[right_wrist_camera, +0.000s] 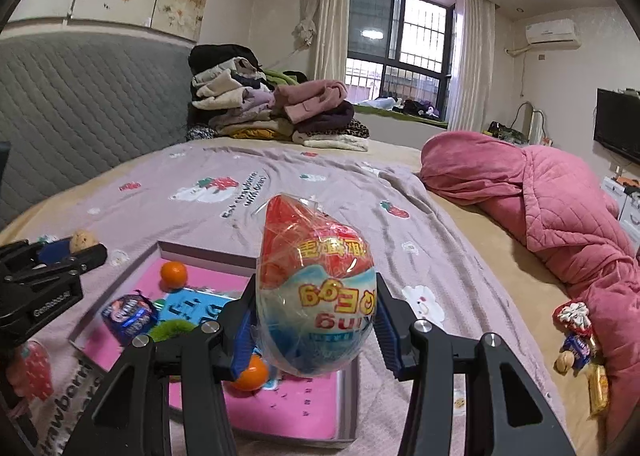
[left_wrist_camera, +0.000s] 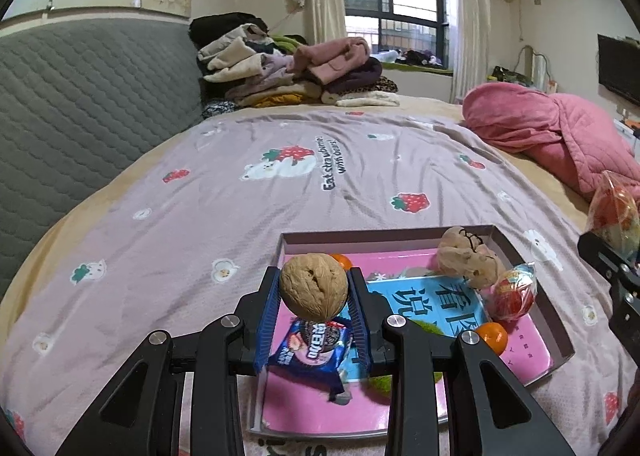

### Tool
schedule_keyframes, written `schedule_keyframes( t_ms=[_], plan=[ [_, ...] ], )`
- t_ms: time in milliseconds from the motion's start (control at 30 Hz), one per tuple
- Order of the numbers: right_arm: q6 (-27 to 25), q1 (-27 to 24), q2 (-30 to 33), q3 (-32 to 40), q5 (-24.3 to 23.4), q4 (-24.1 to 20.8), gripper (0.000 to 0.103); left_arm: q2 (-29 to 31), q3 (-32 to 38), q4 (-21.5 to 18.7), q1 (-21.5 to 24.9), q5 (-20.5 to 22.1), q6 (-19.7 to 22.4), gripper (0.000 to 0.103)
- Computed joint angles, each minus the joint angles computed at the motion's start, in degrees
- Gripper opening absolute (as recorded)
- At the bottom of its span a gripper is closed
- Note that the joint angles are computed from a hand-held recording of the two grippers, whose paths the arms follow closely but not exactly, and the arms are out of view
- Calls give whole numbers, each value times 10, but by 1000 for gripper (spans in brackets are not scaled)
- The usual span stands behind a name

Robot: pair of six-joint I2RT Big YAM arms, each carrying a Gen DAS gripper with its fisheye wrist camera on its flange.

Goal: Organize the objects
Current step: 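Lift and carry the walnut with left gripper while right gripper carries the Kinder egg bag over the tray, then lower the walnut into the scrunchie ring with left gripper while right gripper lowers the Kinder egg bag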

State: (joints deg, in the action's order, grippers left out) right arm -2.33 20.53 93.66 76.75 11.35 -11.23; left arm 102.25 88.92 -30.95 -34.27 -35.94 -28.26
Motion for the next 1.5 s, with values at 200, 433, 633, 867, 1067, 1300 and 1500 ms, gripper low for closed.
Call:
schedule_keyframes(
  t_ms=[200, 433, 633, 867, 1067, 1300, 1500],
  plan=[
    [5, -7, 8, -1, -5, -10, 51, 19, 14, -3, -3, 21, 5, 34],
    [0, -7, 9, -5, -3, -12, 51, 34, 22, 2, -13, 35, 15, 34],
    [-6, -4, 13, -7, -5, -19, 51, 48, 29, 4, -17, 43, 21, 34],
    [-15, -1, 23, -5, -2, -32, 51, 58, 33, -2, -19, 45, 23, 34],
    [-17, -1, 38, 1, -1, -49, 51, 65, 35, -6, -20, 53, 26, 34],
    [-15, -1, 52, 8, -4, -64, 51, 71, 37, -6, -23, 60, 32, 34],
    [-18, 0, 63, 16, -1, -76, 51, 79, 44, -14, -23, 68, 31, 34]
  ],
)
